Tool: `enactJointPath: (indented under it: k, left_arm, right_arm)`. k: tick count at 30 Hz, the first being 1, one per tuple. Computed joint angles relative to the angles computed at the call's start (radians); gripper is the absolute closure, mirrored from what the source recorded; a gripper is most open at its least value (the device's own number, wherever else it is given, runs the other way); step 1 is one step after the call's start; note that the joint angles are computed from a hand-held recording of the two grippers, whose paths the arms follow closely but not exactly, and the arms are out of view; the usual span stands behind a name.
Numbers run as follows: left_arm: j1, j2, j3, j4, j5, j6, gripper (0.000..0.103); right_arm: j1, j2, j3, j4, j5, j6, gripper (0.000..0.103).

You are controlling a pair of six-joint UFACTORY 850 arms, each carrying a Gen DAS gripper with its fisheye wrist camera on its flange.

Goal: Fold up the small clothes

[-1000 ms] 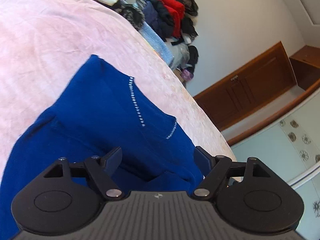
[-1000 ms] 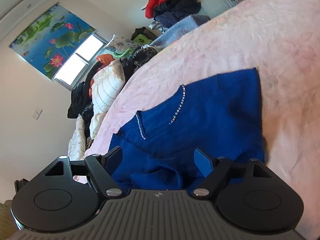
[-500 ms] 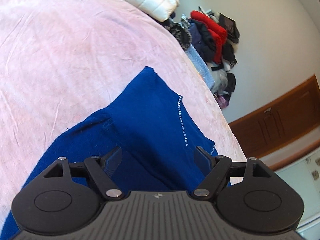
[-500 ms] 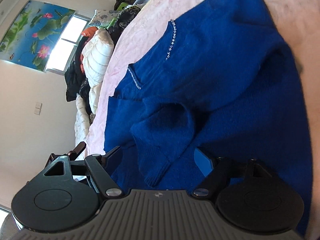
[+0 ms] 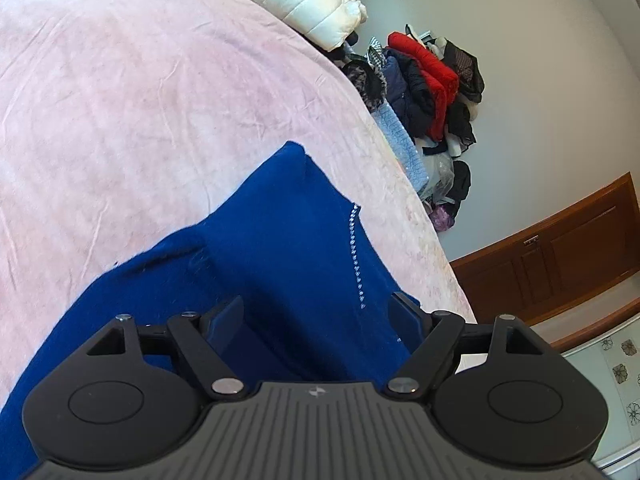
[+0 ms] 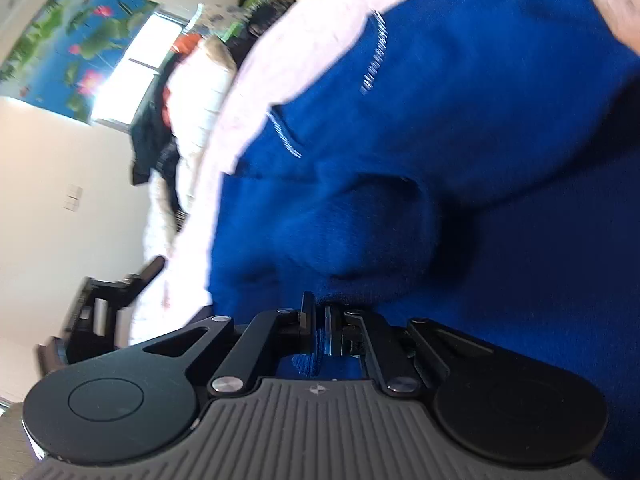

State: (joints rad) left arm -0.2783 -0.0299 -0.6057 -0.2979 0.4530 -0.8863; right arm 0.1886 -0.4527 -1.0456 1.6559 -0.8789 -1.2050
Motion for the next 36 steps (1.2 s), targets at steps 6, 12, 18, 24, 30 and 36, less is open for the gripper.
enactJointPath:
  k: [6, 12, 18, 24, 30, 36]
  left_arm:
    - [0.047, -0.091, -0.11, 0.089, -0.027, 0.044, 0.022]
    - [0.064, -0.191, -0.168, 0.05, -0.067, 0.14, 0.022]
    - [0.018, -0.201, -0.129, -0.067, 0.06, 0.353, 0.02]
    - [-0.044, -0.223, -0.103, -0.202, 0.188, 0.583, 0.02]
    - [-0.06, -0.232, -0.094, -0.228, 0.236, 0.617, 0.019]
    - [-0.053, -0.23, -0.081, -0.19, 0.256, 0.57, 0.019]
  right_arm:
    - [-0.05, -0.003, -0.12, -0.156, -0.052, 0.036, 0.094]
    - [-0.116, -0.023, -0.255, -0.302, -0.016, 0.124, 0.094]
    - [-0.23, -0.129, -0.259, -0.11, -0.088, 0.278, 0.087]
    - [-0.269, -0.148, -0.157, 0.041, -0.099, 0.258, 0.066]
    - [-0.227, -0.101, -0.098, 0.049, -0.138, 0.214, 0.049]
    - [-0.159, -0.08, -0.128, -0.154, 0.098, 0.402, 0.055]
